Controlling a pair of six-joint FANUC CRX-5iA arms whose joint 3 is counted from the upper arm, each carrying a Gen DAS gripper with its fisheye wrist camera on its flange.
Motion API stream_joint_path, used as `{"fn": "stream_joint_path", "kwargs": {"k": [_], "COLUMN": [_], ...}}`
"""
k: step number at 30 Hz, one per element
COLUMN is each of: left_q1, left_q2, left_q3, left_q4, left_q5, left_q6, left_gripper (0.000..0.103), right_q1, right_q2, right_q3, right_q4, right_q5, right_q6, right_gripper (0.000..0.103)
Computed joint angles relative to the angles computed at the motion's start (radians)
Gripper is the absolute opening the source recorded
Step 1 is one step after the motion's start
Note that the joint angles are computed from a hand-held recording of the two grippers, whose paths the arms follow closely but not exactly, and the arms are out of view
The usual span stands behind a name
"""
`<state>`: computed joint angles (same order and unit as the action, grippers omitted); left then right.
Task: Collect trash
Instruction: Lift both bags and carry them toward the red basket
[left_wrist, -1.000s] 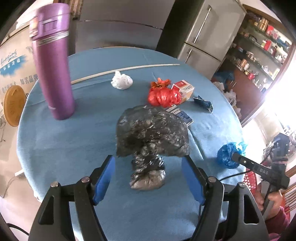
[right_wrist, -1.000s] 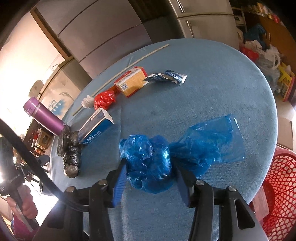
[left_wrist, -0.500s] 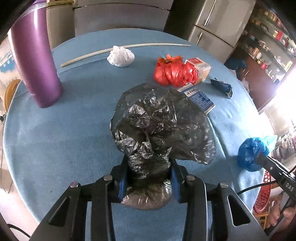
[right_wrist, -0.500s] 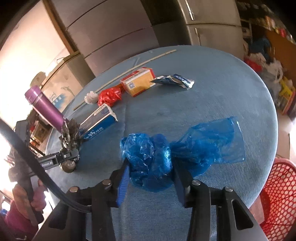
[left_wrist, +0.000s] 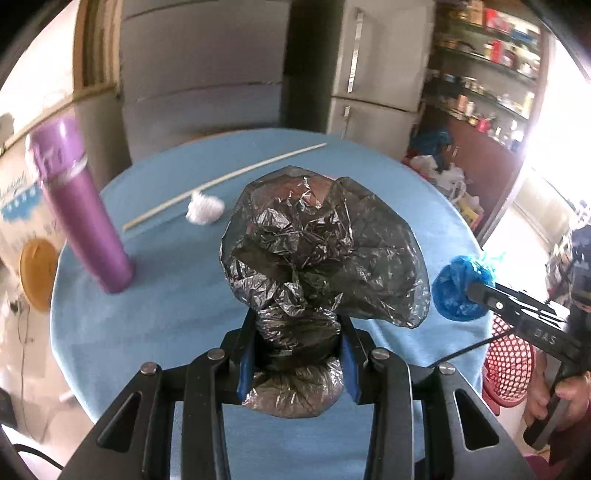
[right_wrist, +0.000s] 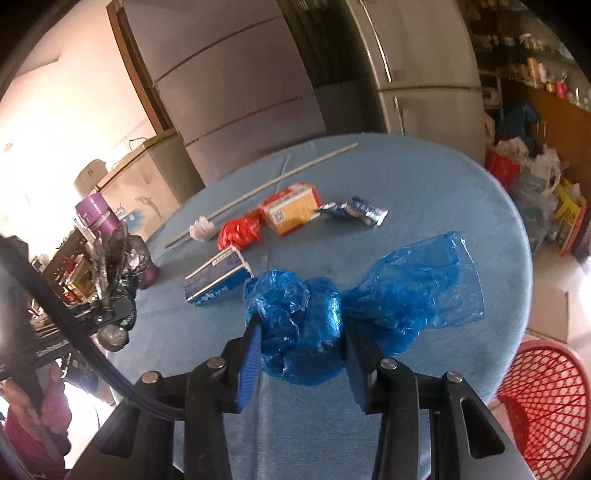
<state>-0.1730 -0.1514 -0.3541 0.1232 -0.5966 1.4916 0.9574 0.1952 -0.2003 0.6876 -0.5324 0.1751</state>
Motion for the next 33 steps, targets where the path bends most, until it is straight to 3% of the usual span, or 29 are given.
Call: {"fn": "stream_joint_path", "kwargs": {"k": [14, 21, 33], "left_q1": [-0.126, -0.257, -0.441], "left_q2": [0.022, 0.105, 0.197], "left_q3": [0.121, 0.273, 0.468], "left_q4": [-0.115, -0.302, -0.544], "left_q5": [-0.063, -0.129, -0.197], "left_q6": [0.040, 0.165, 0.266], "left_gripper": [0.040, 0.041, 0.041], "right_q1": [-0.020, -0.017, -0.026], "right_q2": [-0.185, -0.273, -0.413], "right_q3": [-0.211, -0.296, -0.415], "right_q4": [0.278, 0.365, 0.465], "right_q5": [-0.023, -0.067, -0.115], "right_q6": [-0.306, -0.404, -0.544], "right_gripper": [0.044, 0.044, 0.044]}}
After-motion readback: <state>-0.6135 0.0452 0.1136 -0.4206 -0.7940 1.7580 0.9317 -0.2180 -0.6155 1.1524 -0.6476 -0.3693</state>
